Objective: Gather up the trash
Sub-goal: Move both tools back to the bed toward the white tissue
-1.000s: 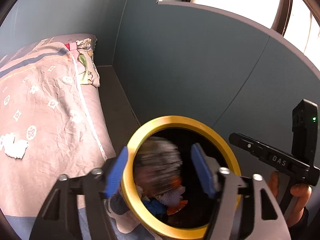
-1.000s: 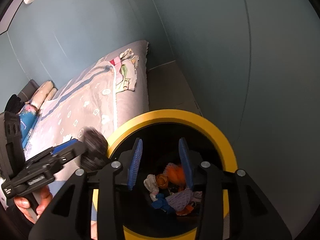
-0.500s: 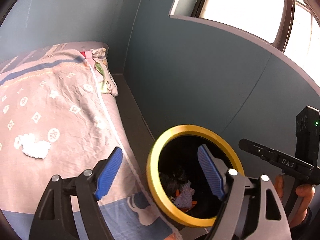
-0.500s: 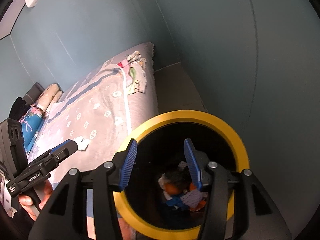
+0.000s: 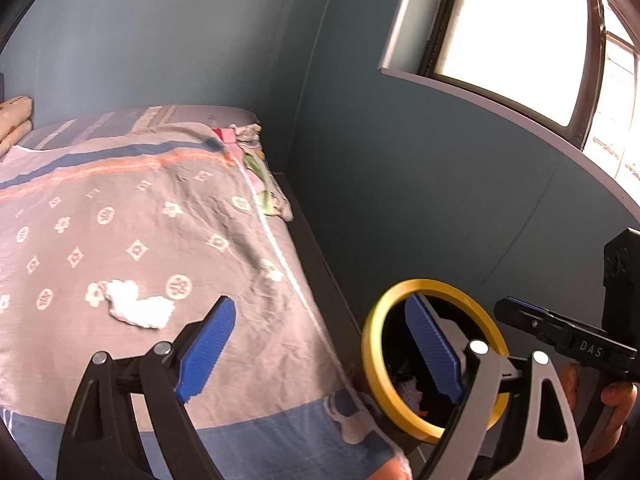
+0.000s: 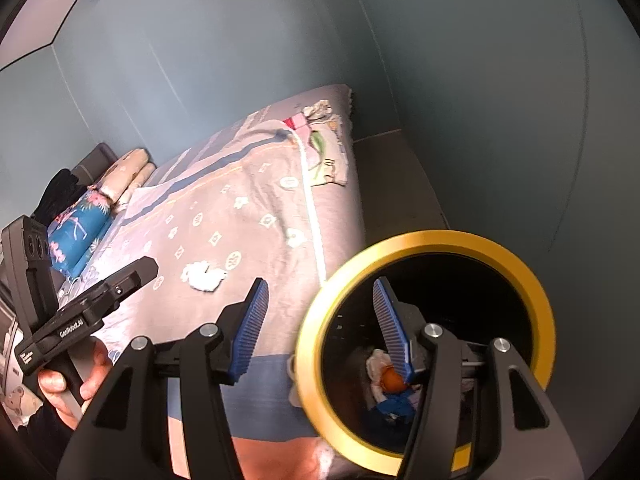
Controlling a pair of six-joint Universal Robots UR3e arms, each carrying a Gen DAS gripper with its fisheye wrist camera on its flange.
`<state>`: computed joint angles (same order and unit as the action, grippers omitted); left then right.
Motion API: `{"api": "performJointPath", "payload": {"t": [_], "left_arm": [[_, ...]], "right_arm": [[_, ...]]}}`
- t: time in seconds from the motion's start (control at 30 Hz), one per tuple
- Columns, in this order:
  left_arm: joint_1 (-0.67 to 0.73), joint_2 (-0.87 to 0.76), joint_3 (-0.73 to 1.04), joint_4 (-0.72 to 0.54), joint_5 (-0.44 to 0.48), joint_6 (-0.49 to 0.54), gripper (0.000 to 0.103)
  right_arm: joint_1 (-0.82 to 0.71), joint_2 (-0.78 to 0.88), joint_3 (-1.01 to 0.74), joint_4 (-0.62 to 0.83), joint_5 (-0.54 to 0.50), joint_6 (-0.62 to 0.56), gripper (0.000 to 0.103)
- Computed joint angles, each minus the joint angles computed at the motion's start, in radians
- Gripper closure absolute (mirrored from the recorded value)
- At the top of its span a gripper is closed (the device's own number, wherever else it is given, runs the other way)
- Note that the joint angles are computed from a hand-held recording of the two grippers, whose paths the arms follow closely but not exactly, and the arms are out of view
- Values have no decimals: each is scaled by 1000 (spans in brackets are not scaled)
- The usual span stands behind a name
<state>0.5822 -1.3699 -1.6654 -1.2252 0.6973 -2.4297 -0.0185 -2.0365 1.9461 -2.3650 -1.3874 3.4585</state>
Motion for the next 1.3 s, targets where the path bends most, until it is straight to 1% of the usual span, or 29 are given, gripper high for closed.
{"api": "performJointPath", "payload": {"t": [0.07,0.3,0.4,0.63,1.0,1.17,1.3], "left_arm": [[22,0,10,-5,-4,6,17],[81,-59,69,13,6,-6,16],[93,-104,97,43,26,-27,16],[114,-219,163,117,74,-87,16],[125,-427,316,212,167,-175,16],[117,-525,390,240,219,-209,16],[107,-616,470,237,260,-241,16]], "right_arm": [[44,38,-33,-11,-26,18,47],[186,205,-178,-40,-92,54,44],[233,276,-243,-45,-118,64,44],[311,440,-397,-33,-142,79,44],[379,671,-659,27,-148,76,44],[397,805,-809,72,-134,73,44],[409,907,-924,100,-123,74,44]]}}
